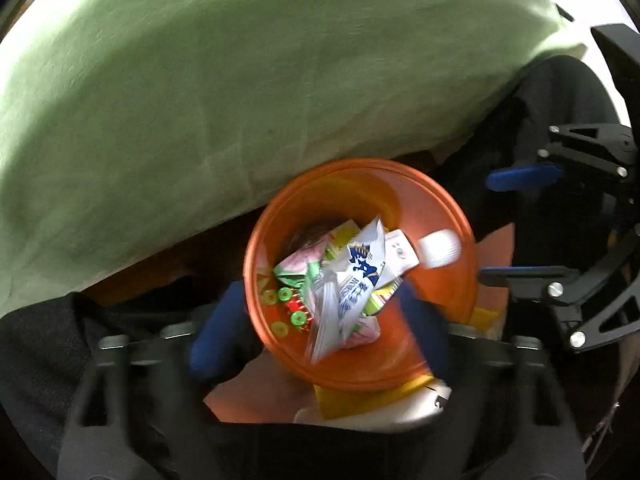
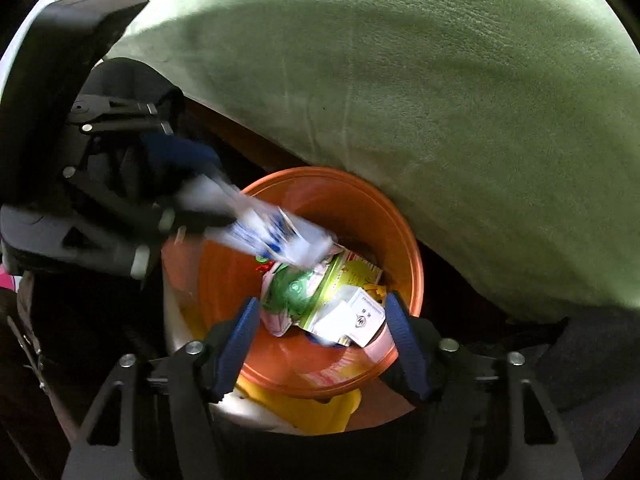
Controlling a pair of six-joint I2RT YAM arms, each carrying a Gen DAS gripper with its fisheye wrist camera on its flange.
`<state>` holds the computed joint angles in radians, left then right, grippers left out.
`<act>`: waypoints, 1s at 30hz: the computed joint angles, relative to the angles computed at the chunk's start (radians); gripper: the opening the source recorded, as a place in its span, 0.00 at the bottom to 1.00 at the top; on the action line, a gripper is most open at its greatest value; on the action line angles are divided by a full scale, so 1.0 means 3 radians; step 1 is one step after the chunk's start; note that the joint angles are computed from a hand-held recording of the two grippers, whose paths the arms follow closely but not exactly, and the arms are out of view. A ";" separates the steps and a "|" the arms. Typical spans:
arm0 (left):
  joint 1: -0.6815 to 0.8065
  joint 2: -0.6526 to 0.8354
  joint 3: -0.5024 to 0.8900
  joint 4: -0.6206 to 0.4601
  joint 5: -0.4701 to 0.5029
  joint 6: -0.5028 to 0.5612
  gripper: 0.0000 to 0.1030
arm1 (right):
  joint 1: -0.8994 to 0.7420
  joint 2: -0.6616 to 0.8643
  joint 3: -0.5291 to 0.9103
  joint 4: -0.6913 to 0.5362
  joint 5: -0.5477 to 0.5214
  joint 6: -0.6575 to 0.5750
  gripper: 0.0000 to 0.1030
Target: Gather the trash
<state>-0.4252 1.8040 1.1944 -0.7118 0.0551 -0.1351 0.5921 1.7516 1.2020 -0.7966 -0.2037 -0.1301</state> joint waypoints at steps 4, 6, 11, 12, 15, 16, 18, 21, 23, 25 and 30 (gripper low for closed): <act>0.0111 0.0006 0.0009 -0.0048 0.0156 0.0016 0.80 | -0.0095 0.0042 0.0056 -0.0065 -0.0063 -0.0005 0.63; 0.0181 -0.0035 0.0005 -0.0059 0.0262 0.0004 0.80 | -0.0181 -0.0054 0.0069 -0.0148 -0.0083 -0.0041 0.63; 0.0302 -0.0511 0.0040 -0.0057 0.0360 0.0037 0.80 | -0.0391 -0.0255 0.0545 -0.0488 -0.0374 -0.0190 0.73; 0.0294 -0.0599 0.0081 -0.0071 0.0291 0.0063 0.80 | -0.0416 -0.0296 0.0616 -0.0482 -0.0385 -0.0191 0.79; 0.0308 -0.0814 0.0312 -0.0049 0.0003 0.0172 0.80 | -0.0569 -0.0325 0.1038 -0.0465 -0.0399 -0.0129 0.86; 0.0336 -0.0841 0.0411 0.0004 -0.0079 0.0180 0.83 | -0.0610 -0.0305 0.1171 -0.0431 -0.0425 -0.0069 0.91; 0.0398 -0.0831 0.0569 0.0139 -0.0178 0.0153 0.90 | -0.0682 -0.0238 0.1404 -0.0219 -0.0360 0.0075 0.96; 0.0533 -0.0554 0.0950 0.0350 -0.0355 0.0026 0.90 | -0.0684 -0.0043 0.1704 0.0061 -0.0074 0.0227 0.96; 0.0595 -0.0319 0.1221 0.0383 -0.0435 -0.0062 0.90 | -0.0681 0.0079 0.1817 0.0342 0.0144 0.0424 0.96; 0.0661 -0.0003 0.1588 0.0394 -0.0536 -0.0175 0.90 | -0.0696 0.0247 0.1869 0.0661 0.0345 0.0683 0.96; 0.0790 0.0681 0.2405 0.0349 -0.0589 -0.0333 0.90 | -0.0692 0.0865 0.2361 0.0994 0.0919 0.1067 0.96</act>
